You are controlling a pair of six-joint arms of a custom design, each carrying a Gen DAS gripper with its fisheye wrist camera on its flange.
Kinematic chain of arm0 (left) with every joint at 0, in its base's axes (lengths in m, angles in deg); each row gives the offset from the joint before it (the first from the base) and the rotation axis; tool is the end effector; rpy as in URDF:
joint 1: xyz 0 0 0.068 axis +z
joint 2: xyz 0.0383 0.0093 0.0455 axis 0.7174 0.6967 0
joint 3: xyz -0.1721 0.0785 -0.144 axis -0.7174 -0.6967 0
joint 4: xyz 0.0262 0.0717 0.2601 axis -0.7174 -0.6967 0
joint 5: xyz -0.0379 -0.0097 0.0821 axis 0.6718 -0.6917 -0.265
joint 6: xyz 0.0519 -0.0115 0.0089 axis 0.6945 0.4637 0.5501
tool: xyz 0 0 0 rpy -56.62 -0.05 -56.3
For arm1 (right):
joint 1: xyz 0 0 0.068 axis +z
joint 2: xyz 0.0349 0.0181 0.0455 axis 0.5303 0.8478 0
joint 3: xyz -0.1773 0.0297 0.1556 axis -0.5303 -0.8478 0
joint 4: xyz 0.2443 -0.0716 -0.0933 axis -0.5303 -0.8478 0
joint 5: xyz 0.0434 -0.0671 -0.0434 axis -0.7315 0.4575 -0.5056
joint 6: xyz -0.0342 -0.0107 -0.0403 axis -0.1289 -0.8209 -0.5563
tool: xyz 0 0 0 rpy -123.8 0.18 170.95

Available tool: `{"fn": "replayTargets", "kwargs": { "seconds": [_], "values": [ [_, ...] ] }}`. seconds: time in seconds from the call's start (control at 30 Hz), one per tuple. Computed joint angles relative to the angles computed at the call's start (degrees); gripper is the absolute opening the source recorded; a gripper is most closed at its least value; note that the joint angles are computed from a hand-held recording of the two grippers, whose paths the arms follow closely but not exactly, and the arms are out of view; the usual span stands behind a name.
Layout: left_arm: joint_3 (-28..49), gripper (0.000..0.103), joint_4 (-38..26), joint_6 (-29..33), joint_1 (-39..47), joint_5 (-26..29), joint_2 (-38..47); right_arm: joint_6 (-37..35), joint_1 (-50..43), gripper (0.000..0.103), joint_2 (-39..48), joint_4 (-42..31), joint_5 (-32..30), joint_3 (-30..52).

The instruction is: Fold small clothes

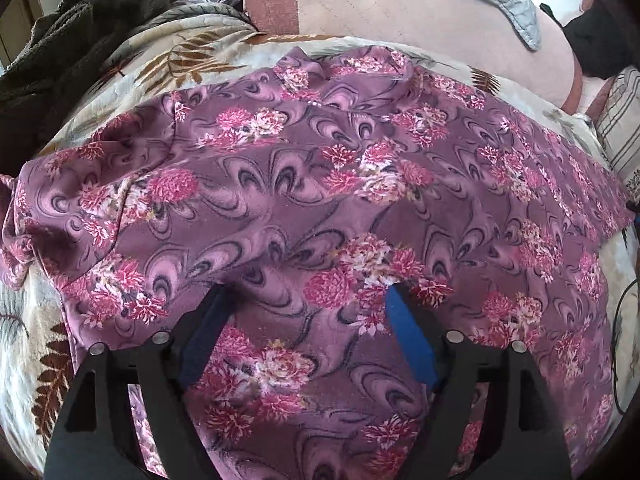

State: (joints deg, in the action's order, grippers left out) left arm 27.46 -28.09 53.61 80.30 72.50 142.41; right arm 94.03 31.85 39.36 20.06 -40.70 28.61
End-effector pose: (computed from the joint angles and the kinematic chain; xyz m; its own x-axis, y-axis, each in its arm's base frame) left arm 0.3040 0.1957 0.1551 -0.8861 0.0569 -0.4599 0.0718 0.9973 -0.0149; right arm 0.2834 -0.0065 0.1177 -0.3343 0.8269 -0.4522 0.7011 0.5389 0.4670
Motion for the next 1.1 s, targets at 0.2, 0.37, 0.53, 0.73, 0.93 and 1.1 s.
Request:
{"fn": "replayTargets", "kwargs": {
  "seconds": [0.2, 0.37, 0.53, 0.73, 0.93, 1.1],
  "values": [
    [2.0, 0.083, -2.8, 2.9, 1.3, 2.2, 1.1, -2.2, 6.8, 0.011, -8.6, -4.6, 6.3, 0.9],
    [8.6, 0.083, -9.8, 4.6, 3.9, 6.7, 4.9, -2.0, 16.0, 0.011, -8.0, -7.9, 8.6, 6.7],
    [16.0, 0.083, -15.1, 3.9, 6.6, 9.5, 9.5, -0.8, 26.9, 0.01, -0.5, -10.2, 10.2, 17.8],
    [23.7, 0.083, -20.5, 5.6, 9.3, 11.3, 15.3, 0.0, 36.4, 0.009, 14.8, -12.3, 9.2, 34.9],
    [27.5, 0.083, -23.0, 8.3, 11.6, 14.3, 18.5, -1.2, 43.8, 0.008, 30.7, -16.8, 6.8, 55.4],
    [34.0, 0.083, -27.0, 8.2, 13.1, 18.0, 23.1, -2.8, 48.9, 0.008, 46.3, -24.9, 4.1, 78.8]
  ]
}}
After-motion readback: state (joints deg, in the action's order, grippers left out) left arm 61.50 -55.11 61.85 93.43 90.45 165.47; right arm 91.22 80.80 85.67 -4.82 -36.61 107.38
